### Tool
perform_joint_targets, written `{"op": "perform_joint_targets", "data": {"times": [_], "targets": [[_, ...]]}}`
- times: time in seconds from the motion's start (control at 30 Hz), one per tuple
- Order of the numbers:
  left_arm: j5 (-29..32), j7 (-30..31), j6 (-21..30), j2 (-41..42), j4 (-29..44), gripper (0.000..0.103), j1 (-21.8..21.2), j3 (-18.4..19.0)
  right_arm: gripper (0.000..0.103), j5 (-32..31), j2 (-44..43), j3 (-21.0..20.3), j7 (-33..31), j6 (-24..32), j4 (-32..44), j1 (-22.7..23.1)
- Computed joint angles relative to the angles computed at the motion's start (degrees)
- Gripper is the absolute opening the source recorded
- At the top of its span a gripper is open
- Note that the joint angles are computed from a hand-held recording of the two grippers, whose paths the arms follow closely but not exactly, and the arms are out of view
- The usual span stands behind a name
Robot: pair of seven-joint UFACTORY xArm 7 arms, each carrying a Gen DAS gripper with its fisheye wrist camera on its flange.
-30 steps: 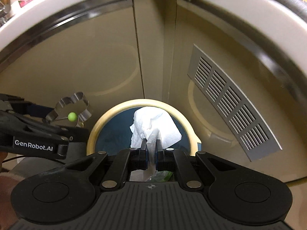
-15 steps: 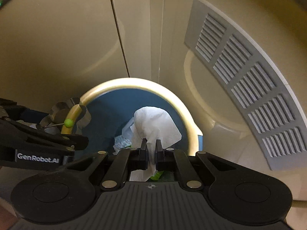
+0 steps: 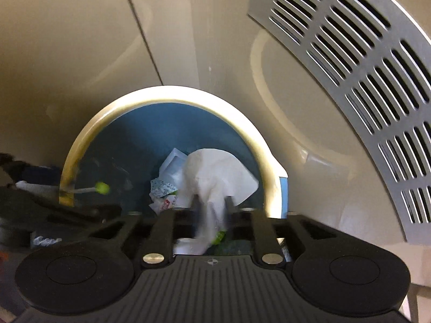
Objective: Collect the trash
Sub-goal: 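Open the right gripper to drop the tissue while the left gripper releases the ring, then raise both tools from the bin back up to the counter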
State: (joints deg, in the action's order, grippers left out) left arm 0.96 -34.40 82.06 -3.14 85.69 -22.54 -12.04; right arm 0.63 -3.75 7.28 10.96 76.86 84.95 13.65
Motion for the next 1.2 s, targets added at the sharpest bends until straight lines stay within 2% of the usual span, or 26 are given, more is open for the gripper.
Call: {"op": "perform_joint_targets", "data": {"times": [0.07,0.17,0.47,0.5,0.57,0.67,0.77,0.83,0.97,1.2], "targets": [[0.20,1.15,0.47,0.07,0.43,0.103,-0.07,-0.03,0.063,-1.00,0.67,-0.05,1.22,1.20,0.85,-0.15],[-0.20,1.63,0.86,-0.20,0.53,0.103,-0.08,0.01,0.073,-0.16,0.67,-0.58,1.38,1.44,1.08,-0.60],[4.78,0.10,3.15,-6.92,2.94,0.103,-0.21,-1.76,0.079,0.66,-2.64,-0.59,-0.91,3.54,3.83,-0.87],[6.34,-0.01,3.32,-8.28,3.26,0.103,-0.26,-2.45,0.080,0.50,-4.18,-0.49,-1.61,2.62,3.44,-0.82],[9.12,-0.07,3.12,-11.25,3.01,0.103,-0.28,-3.97,0.088,-0.23,-8.16,-0.27,-3.58,0.36,1.87,-0.79],[10.59,-1.53,3.86,-15.63,2.22,0.103,0.20,-6.01,0.093,-0.65,-14.32,0.14,-6.68,-2.62,-1.04,-0.59],[9.36,-1.81,7.36,-16.51,4.23,0.103,0.80,-7.33,0.096,-0.71,-20.91,0.59,-8.17,-5.66,-5.58,-0.68],[10.71,-2.25,9.33,-16.77,5.38,0.103,1.65,-8.31,0.096,-0.40,-24.72,1.09,-7.53,-6.75,-8.25,-0.96],[13.17,-4.12,7.89,-18.50,4.92,0.103,2.51,-10.28,0.097,1.59,-28.96,0.96,-8.38,-6.31,-10.40,-0.52],[14.24,-1.84,5.57,-19.34,6.05,0.103,2.88,-12.05,0.099,0.63,-31.35,1.98,-7.91,-8.05,-10.35,-2.15]]}}
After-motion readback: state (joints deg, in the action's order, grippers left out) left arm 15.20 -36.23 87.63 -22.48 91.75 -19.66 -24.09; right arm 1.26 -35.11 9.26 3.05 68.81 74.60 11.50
